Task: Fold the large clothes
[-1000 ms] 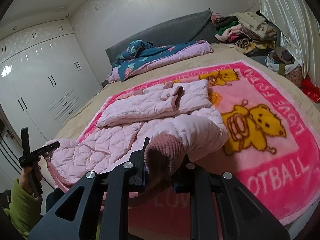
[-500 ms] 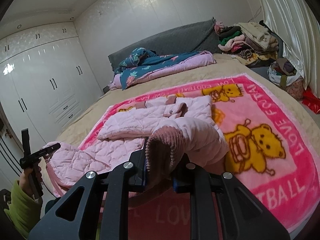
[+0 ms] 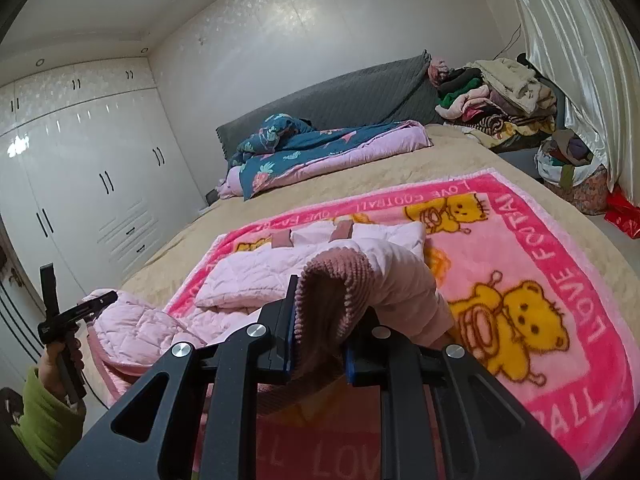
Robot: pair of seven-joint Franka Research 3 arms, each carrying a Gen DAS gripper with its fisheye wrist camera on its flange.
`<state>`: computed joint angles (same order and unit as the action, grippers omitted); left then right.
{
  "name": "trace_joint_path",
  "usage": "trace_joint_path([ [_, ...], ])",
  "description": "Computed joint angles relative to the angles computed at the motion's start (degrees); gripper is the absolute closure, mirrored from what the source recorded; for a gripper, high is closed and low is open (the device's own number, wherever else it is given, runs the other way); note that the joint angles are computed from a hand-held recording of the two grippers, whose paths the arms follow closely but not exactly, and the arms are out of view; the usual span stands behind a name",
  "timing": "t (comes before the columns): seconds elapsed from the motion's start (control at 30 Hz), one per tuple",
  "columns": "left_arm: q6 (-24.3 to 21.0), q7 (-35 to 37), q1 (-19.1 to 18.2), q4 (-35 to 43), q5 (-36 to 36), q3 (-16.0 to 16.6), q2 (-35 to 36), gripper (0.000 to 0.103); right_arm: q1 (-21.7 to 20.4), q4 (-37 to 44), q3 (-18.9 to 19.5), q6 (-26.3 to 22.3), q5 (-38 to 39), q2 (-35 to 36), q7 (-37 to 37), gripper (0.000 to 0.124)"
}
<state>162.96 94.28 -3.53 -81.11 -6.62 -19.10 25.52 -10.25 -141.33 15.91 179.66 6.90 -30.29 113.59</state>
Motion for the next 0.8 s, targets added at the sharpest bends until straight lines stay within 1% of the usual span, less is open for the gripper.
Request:
trace_joint_path([
  [0.27,-1.4,-0.8,-1.4,4.7,1.6,0.8,1.7,0.087,-0.9,2.1,-0.2,0.2,-0.6,1.1,-0.5,0.107],
  [0.5,-2.8,-2.2,-2.1,7.7,2.4,1.4,3.2,0.087,-0.7,3.2,-0.9,0.0,-0.7,1.8,-0.8,0.107],
  [0.67,-4.3,-3.6,-3.2,10.8,3.7,2.3,5.0,0.086,-1.5,4.1,-0.6,-0.8,-1.1,2.6,-0.1,0.107],
  [0.8,-5.7,-5.9,-5.0,14.6,6.1,4.0,7.4,0.086,-2.3,5.1,-0.5,-0.9,-1.8,4.1,0.8,0.107],
])
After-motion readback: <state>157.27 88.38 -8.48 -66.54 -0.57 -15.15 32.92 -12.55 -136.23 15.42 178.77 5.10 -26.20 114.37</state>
